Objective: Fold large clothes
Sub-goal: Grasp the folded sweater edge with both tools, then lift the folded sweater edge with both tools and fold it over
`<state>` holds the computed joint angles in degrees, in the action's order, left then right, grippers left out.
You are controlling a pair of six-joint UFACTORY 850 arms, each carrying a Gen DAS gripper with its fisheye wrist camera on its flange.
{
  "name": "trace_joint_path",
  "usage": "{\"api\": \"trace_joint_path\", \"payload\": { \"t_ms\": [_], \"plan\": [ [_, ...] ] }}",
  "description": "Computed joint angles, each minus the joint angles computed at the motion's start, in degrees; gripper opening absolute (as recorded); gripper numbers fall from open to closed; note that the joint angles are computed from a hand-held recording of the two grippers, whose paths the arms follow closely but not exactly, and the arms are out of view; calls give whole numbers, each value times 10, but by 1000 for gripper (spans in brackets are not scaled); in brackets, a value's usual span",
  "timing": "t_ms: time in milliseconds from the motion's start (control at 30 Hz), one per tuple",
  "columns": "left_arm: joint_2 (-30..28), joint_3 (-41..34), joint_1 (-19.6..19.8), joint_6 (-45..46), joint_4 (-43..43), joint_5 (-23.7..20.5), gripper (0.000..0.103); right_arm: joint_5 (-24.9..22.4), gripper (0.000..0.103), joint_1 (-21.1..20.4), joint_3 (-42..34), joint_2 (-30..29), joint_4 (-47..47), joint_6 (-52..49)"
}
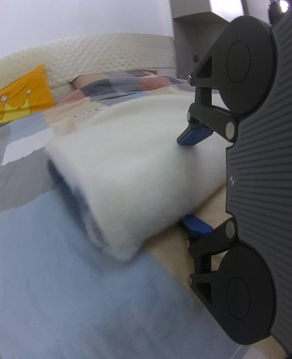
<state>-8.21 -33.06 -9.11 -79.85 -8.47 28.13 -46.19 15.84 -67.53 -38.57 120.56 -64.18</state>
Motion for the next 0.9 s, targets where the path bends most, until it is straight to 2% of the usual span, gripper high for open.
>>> {"api": "trace_joint_path", "payload": {
  "t_ms": [100, 300, 400, 500, 633, 733, 833, 900],
  "plan": [
    [-6, -5, 3, 12, -27, 2, 71, 11, 90, 0, 4, 4, 17, -8],
    [-12, -13, 10, 53, -56, -7, 45, 45, 90, 3, 16, 15, 85, -49],
    [0, -4, -2, 104, -100, -4, 37, 71, 82, 4, 24, 24, 119, -77],
    [5, 2, -5, 114, -109, 7, 32, 112, 64, 7, 35, 38, 155, -112],
    [8, 0, -8, 148, -133, 9, 30, 117, 53, 7, 38, 40, 168, -130],
    [9, -19, -17, 266, -213, -19, 28, 132, 44, 10, 32, 43, 160, -150],
    [16, -29, -25, 362, -282, -18, 27, 127, 41, 6, 34, 47, 152, -161],
    [30, -21, -29, 388, -293, -14, 25, 122, 39, 4, 39, 52, 155, -173]
  ]
}}
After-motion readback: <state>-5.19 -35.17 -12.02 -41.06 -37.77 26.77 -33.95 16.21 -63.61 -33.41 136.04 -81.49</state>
